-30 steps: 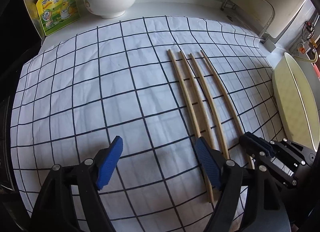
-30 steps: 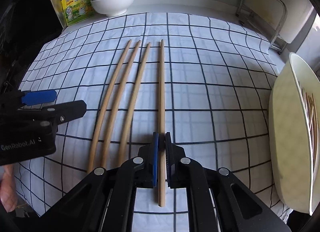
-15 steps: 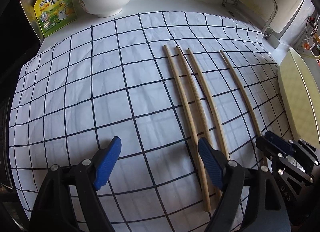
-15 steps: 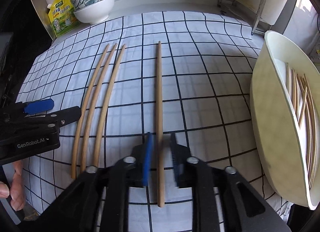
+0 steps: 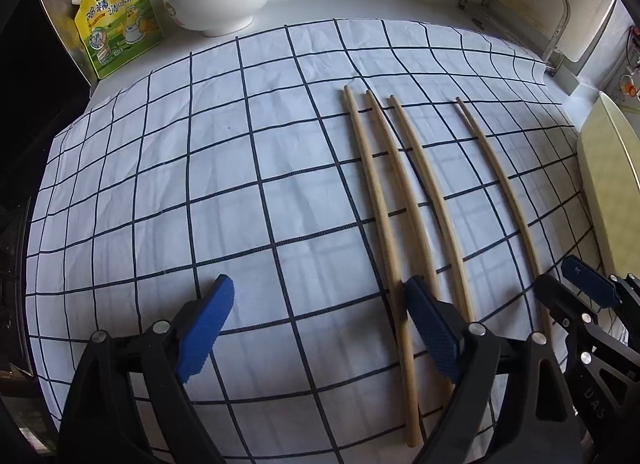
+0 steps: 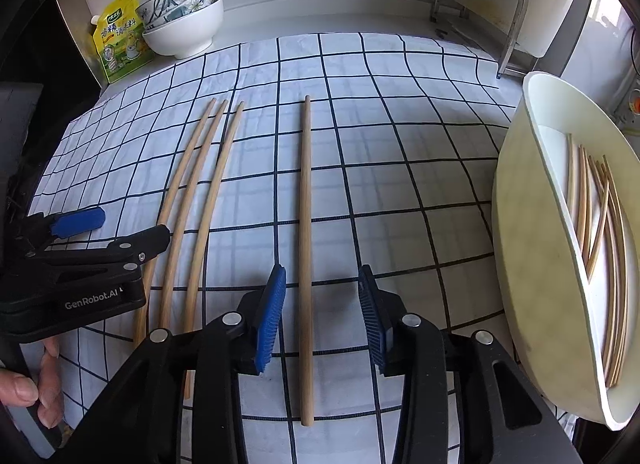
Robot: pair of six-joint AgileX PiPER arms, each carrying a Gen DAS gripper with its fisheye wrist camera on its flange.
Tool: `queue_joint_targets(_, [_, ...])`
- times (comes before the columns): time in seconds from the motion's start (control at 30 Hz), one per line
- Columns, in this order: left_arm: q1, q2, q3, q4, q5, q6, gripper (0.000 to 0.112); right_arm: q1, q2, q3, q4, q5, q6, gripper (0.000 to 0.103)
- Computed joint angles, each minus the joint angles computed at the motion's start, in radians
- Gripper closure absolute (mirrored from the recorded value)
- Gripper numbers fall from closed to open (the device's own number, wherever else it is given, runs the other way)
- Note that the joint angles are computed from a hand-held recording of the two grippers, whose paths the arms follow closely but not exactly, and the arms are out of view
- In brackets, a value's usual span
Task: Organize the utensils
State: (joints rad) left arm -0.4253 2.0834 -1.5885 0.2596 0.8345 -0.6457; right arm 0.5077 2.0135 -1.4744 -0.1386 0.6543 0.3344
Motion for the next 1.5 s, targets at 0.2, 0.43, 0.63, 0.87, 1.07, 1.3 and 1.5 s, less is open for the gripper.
queue_joint_targets(0.2, [0.007, 0.004, -0.001, 0.002, -0.017, -0.004, 0.029, 0.006, 0.028, -0.037, -0.037, 0.022, 0.025, 0.067])
queue_joint_targets(0.43, [0.009, 0.009, -0.027, -0.013, -0.017, 0.045, 0.052, 0.021, 0.071, -0.088, -0.059, 0.038, 0.022, 0.067])
queue_joint_targets(0.63, [0.018, 0.003, -0.035, -0.048, -0.022, 0.088, 0.096, 0.013, 0.083, -0.109, -0.014, 0.038, -0.038, 0.072])
queue_joint_targets(0.87, [0.041, -0.004, -0.033, -0.129, -0.019, 0.17, 0.105, 0.007, 0.094, -0.137, 0.026, 0.061, -0.073, 0.097])
queue_joint_targets(1.07, [0.059, -0.051, 0.004, -0.171, -0.018, 0.216, 0.105, 0.003, 0.08, -0.139, 0.073, 0.063, -0.09, 0.097])
queue_joint_targets(1.3, [0.058, -0.118, 0.018, -0.166, 0.002, 0.227, 0.105, 0.003, 0.019, -0.123, 0.1, 0.06, -0.11, 0.097])
queue_joint_targets(1.5, [0.041, -0.162, -0.012, -0.138, 0.038, 0.201, 0.105, -0.008, -0.043, -0.095, 0.128, 0.055, -0.147, 0.097])
